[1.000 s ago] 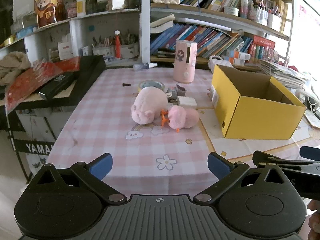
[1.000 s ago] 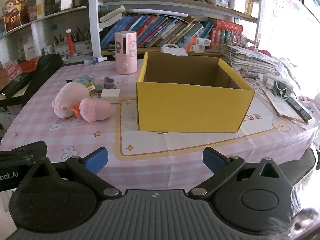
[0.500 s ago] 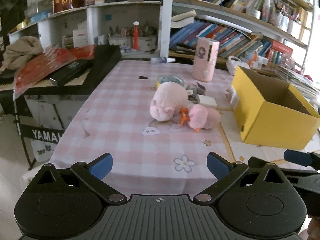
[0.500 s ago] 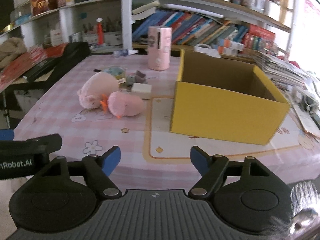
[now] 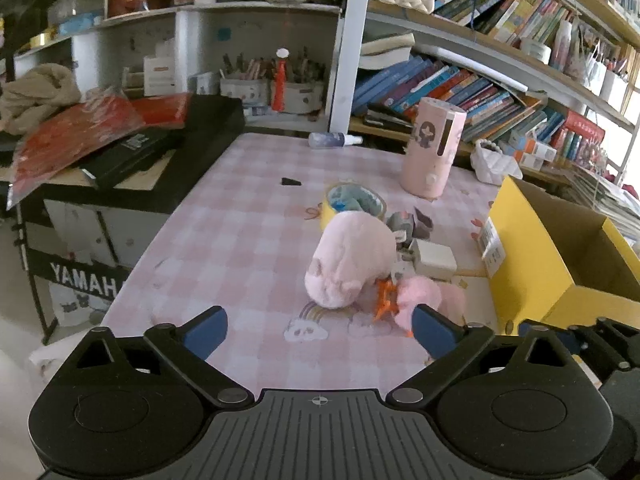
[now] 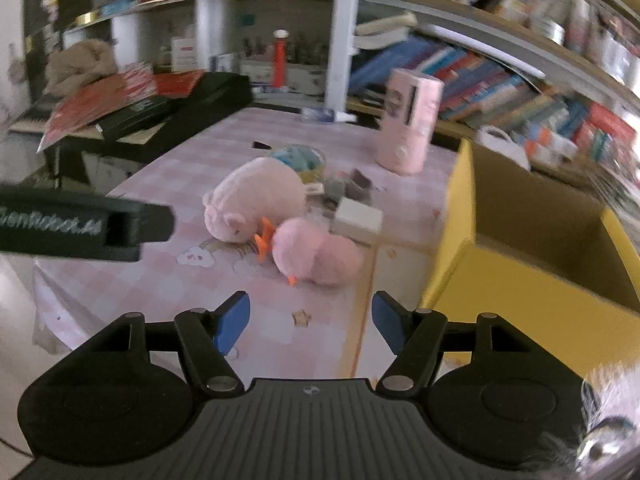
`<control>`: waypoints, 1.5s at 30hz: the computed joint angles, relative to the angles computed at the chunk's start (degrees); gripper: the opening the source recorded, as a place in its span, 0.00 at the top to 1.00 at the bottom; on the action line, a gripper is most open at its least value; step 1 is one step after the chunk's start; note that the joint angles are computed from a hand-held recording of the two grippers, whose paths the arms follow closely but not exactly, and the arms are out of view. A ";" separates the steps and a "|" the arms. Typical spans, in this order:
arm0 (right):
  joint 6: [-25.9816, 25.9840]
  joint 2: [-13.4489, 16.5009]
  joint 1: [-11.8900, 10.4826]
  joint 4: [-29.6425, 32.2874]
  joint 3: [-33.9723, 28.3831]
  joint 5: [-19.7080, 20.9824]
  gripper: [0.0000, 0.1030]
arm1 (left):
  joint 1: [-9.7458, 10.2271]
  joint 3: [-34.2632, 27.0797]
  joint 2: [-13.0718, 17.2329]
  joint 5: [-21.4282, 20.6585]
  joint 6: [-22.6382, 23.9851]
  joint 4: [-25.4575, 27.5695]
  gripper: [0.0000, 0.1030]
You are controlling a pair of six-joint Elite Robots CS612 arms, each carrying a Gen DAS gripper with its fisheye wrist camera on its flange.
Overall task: Organize objects
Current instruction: 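Close the left tool on the pink pig plush while the right tool grasps the pink chick plush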
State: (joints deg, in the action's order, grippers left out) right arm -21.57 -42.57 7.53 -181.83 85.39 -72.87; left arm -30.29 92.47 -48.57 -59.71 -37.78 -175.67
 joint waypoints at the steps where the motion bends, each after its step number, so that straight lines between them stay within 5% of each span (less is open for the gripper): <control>1: -1.10 0.47 0.04 0.17 -0.72 0.36 0.36 | 0.38 -0.94 0.43 -0.60 0.29 0.71 0.06; 20: -20.45 8.46 1.31 6.84 -13.05 0.40 0.36 | 5.32 -19.27 9.90 -11.68 11.59 14.82 0.10; 28: -23.77 10.52 1.74 7.81 -16.56 -0.88 0.36 | 6.35 -24.17 13.00 -15.01 14.92 20.02 0.30; 30: -24.45 10.72 1.87 7.61 -16.79 -1.37 0.36 | 6.48 -23.69 12.77 -15.54 14.52 18.90 0.36; 40: -29.32 11.35 2.86 6.07 -16.91 -5.32 0.35 | 6.20 -11.39 5.67 -12.54 4.25 6.20 0.37; 45: -25.29 11.08 2.75 6.36 -17.13 -4.61 0.43 | 5.62 -6.15 2.83 -11.09 0.27 2.92 0.37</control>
State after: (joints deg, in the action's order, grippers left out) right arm -46.86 -31.49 10.28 -175.47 68.26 -77.47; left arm -24.67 86.32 -45.74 -70.80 -37.51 -172.75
